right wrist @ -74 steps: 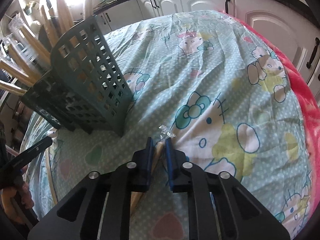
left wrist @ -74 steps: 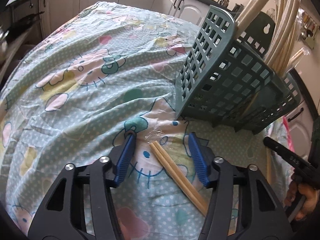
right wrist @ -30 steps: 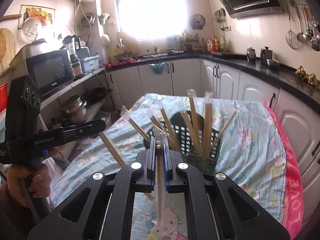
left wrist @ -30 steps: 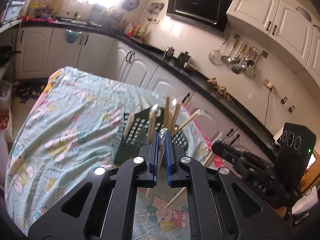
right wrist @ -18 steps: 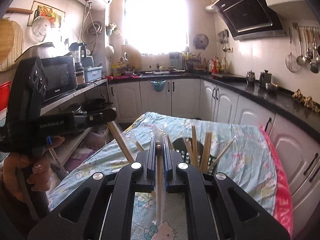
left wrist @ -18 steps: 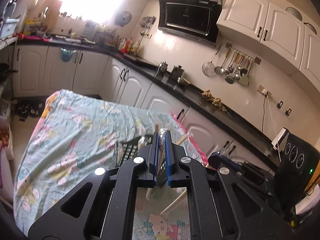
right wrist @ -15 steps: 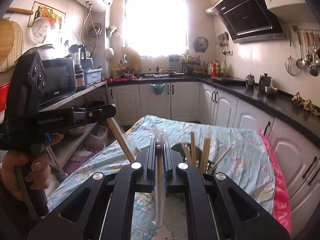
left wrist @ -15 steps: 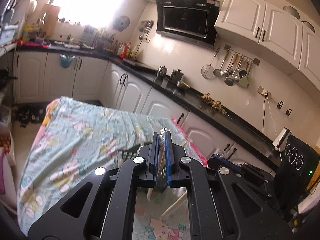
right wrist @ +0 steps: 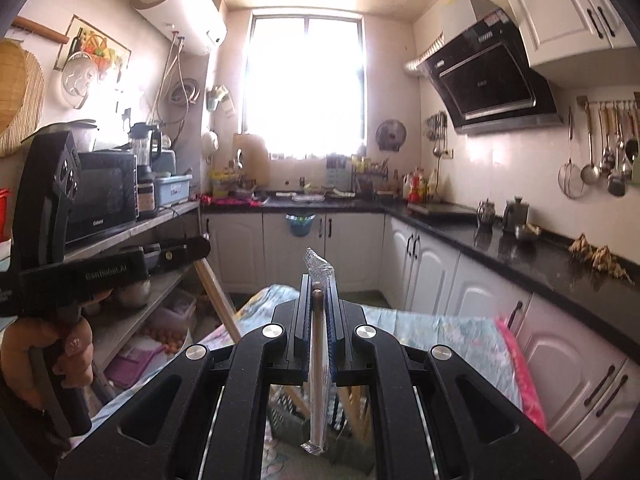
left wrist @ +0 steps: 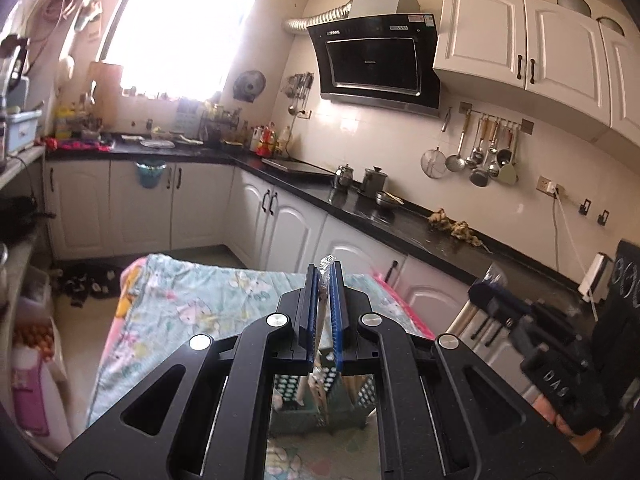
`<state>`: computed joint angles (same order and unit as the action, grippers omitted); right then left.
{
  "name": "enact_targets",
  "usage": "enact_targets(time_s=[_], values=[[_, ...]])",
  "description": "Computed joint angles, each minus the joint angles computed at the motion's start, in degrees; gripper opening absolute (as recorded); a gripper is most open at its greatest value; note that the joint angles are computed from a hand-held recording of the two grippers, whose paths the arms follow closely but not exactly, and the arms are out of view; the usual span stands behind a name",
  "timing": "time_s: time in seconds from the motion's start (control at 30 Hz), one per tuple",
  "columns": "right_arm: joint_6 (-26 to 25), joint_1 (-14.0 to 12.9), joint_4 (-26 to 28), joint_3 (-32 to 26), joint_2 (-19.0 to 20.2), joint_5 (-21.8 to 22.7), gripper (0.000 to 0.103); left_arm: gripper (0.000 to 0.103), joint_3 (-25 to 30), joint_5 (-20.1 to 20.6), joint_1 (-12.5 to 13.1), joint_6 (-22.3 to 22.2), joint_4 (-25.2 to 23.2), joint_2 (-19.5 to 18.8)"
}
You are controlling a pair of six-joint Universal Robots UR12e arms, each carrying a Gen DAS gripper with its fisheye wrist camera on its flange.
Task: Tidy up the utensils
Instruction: 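Lift both held chopsticks upright and carry them over the green caddy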
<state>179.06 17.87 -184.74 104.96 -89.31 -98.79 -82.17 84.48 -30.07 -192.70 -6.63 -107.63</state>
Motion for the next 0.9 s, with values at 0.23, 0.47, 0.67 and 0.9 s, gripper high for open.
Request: enact_targets(time_s=[0.23, 0.47, 0.67, 0.9], values=[[-1.6, -0.1, -1.9, -1.8, 2.3, -0.2, 0.007, 0.003, 1.2, 2.9, -0.7, 1.3, 0.4, -1.7], [-3.8, 0.6, -3.2, -2.2, 4.7, -1.8, 0.007, 0.003, 1.3, 3.5, -0.9, 1.1, 0.3, -2.9], [-5.5, 0.8, -5.8, -2.0, 6.4, -1.9, 0.007, 0.003, 1.2, 3.2, -0.8, 0.2, 0.1, -3.6], [-5.2, 0.7, -5.5, -2.3, 7.9, -2.8, 0.007, 0.003, 0.6, 2.2, -0.6, -0.1, 0.5, -4.2]])
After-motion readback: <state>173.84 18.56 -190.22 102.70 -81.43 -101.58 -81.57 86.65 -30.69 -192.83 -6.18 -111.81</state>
